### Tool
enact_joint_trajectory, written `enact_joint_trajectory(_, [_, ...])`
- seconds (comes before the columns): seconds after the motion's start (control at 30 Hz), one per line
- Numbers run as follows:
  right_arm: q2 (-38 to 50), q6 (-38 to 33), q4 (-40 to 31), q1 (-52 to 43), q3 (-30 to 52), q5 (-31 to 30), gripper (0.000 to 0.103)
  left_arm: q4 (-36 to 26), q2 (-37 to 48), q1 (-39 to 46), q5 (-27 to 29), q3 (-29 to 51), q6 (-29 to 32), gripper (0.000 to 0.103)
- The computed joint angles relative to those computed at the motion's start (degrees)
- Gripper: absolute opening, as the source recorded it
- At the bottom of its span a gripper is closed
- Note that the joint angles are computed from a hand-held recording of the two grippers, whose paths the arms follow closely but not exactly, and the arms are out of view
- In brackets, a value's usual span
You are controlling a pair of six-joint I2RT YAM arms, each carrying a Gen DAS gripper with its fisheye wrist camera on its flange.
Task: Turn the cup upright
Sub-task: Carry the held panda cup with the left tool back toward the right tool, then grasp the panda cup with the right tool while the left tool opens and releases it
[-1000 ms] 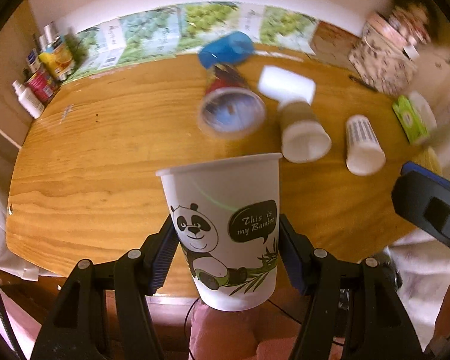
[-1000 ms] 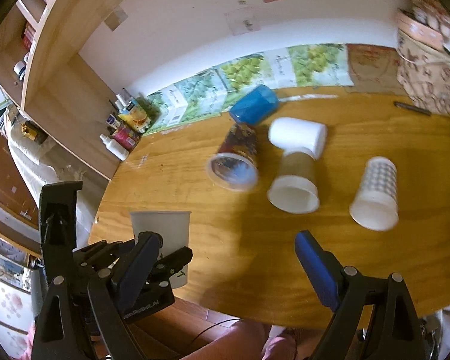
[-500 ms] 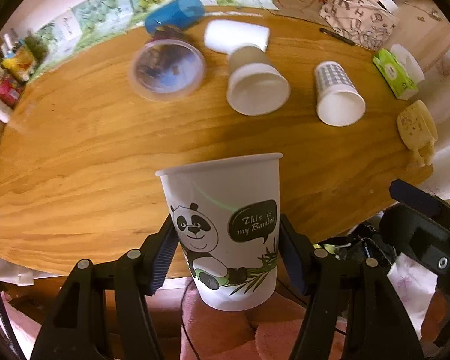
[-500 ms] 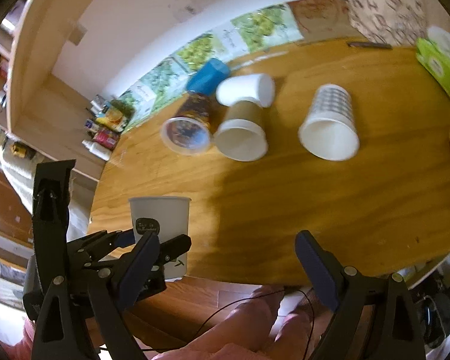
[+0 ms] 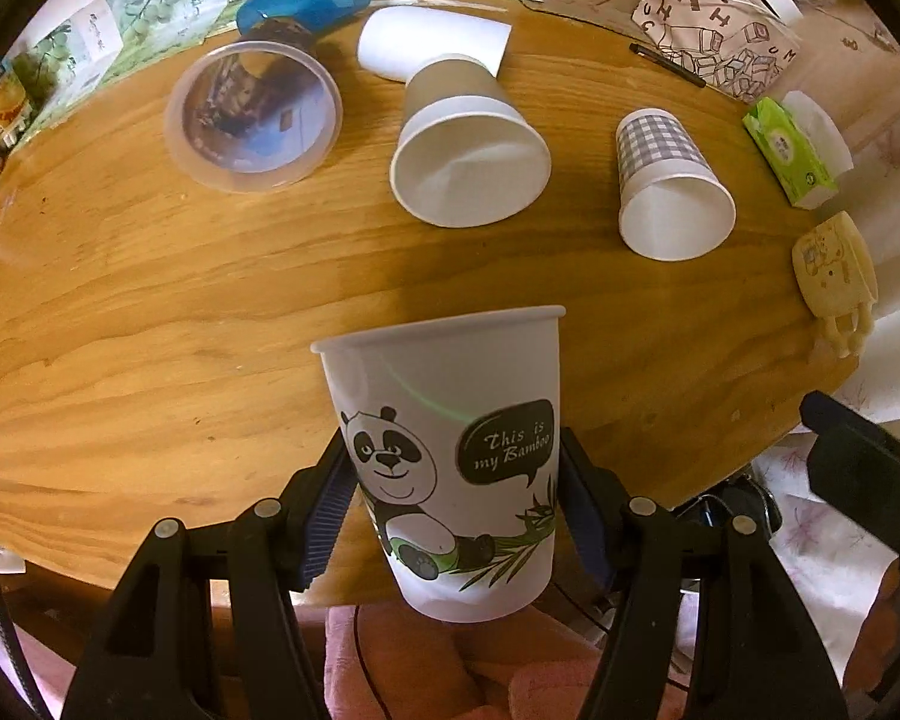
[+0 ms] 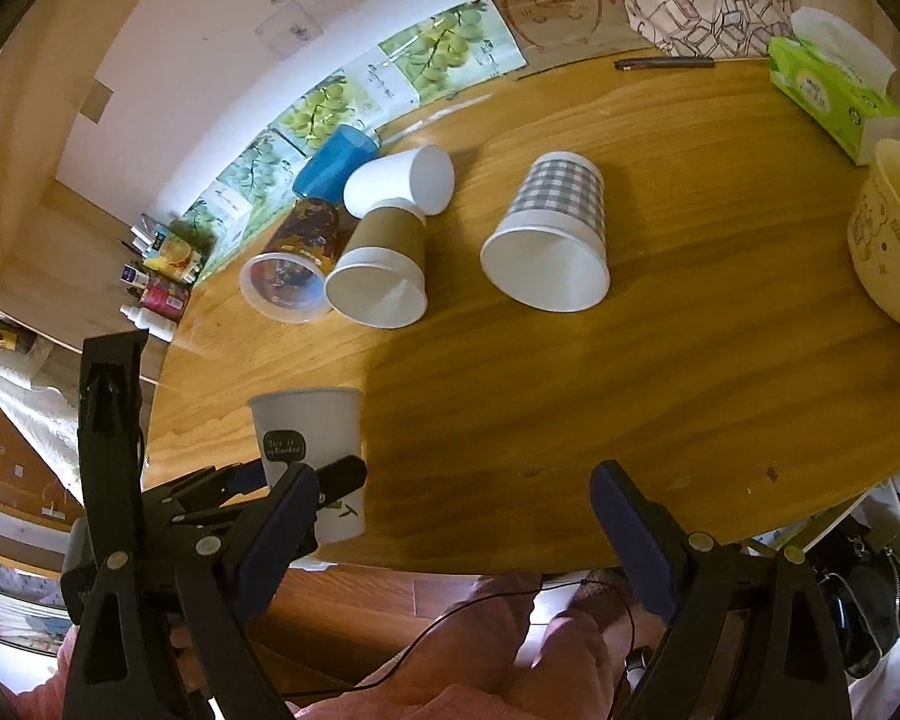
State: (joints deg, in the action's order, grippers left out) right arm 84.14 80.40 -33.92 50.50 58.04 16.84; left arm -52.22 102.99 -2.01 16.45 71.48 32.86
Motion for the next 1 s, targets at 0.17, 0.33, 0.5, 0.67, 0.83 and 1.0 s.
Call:
enact_joint_trajectory(0.17, [0.0,-1.7,2.8,-1.3,-1.8,-1.6,0.092,-0.1,1.1,-1.0,-0.1,0.4,-1.1,0.069])
enact_joint_trajectory(0.33, [0.5,-3.9,6.1,-2.9,-2.8,-3.9,0.092,0.2,1.6,-1.2,-0.6,0.0,-1.5,0.069])
enact_joint_trajectory(0.5, [0.4,-4.6,9.2,-4.7,-4.4,-6.8,0.092,-0.3,2.6,-0.8,-0.6,-0.1,0.2,0.069])
enact_joint_trajectory(0.67, [0.3,-5.5,12.8,-6.2,-6.2,-9.4,0.092,-1.0,3.8,-1.0,-0.8,0.5,0.2,0.069])
enact_joint_trajectory(0.83, [1.7,-5.4,18.1,-7.9,-8.2,-13.6,0.092,-2.3,5.1,-0.7,-0.5,1.5,1.2,0.073])
enact_joint_trajectory(1.0, [3.0,-3.5,24.4,-8.8,-10.6,-17.6,0.092,-4.1,6.1,0.1,1.3,2.7,3.1,0.078])
